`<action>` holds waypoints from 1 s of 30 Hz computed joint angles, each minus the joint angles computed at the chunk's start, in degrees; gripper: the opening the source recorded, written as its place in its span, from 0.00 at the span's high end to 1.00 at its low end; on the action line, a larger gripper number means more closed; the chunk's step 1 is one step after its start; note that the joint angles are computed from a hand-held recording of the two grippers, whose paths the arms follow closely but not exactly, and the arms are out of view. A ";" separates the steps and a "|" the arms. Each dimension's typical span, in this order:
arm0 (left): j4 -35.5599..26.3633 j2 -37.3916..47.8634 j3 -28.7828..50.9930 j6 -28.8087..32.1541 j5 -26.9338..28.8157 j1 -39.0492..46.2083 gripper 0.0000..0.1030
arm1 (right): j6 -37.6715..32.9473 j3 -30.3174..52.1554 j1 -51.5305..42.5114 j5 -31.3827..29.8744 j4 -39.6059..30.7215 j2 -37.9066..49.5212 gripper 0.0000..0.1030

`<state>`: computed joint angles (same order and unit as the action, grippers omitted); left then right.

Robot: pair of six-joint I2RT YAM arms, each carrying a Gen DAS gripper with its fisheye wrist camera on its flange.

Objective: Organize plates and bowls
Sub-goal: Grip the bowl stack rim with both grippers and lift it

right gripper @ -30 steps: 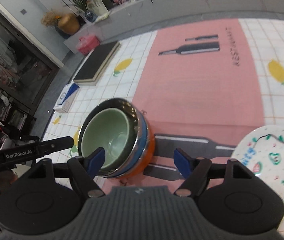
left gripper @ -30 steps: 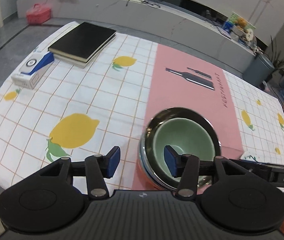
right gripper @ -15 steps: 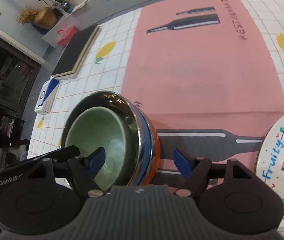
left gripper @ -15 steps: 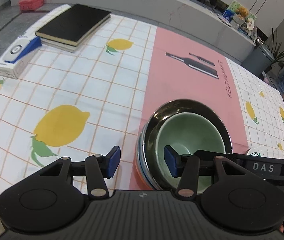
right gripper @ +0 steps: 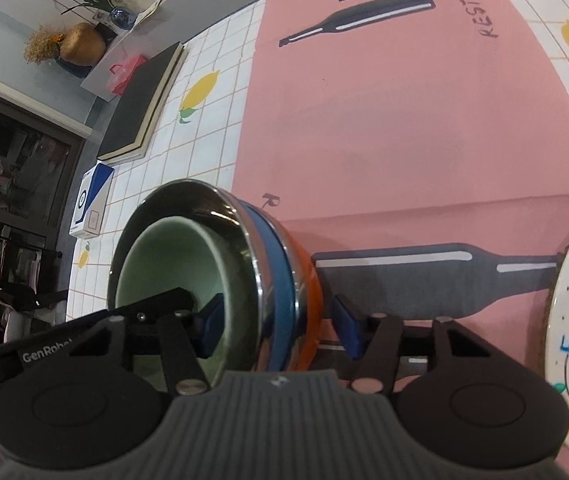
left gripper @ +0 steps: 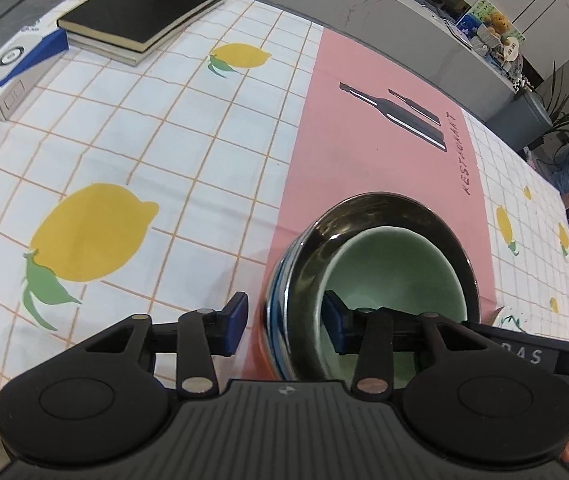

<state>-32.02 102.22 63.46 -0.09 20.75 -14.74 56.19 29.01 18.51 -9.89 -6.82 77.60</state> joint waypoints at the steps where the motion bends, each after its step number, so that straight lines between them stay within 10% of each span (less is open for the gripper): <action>1: -0.16 0.27 0.17 -0.12 0.35 -0.07 0.56 | -0.02 -0.24 -0.29 -0.47 0.56 0.24 0.48; 30: -0.62 -1.11 0.07 -1.14 -2.92 -2.40 0.60 | 1.62 -2.26 -2.06 -3.62 3.19 -0.10 0.54</action>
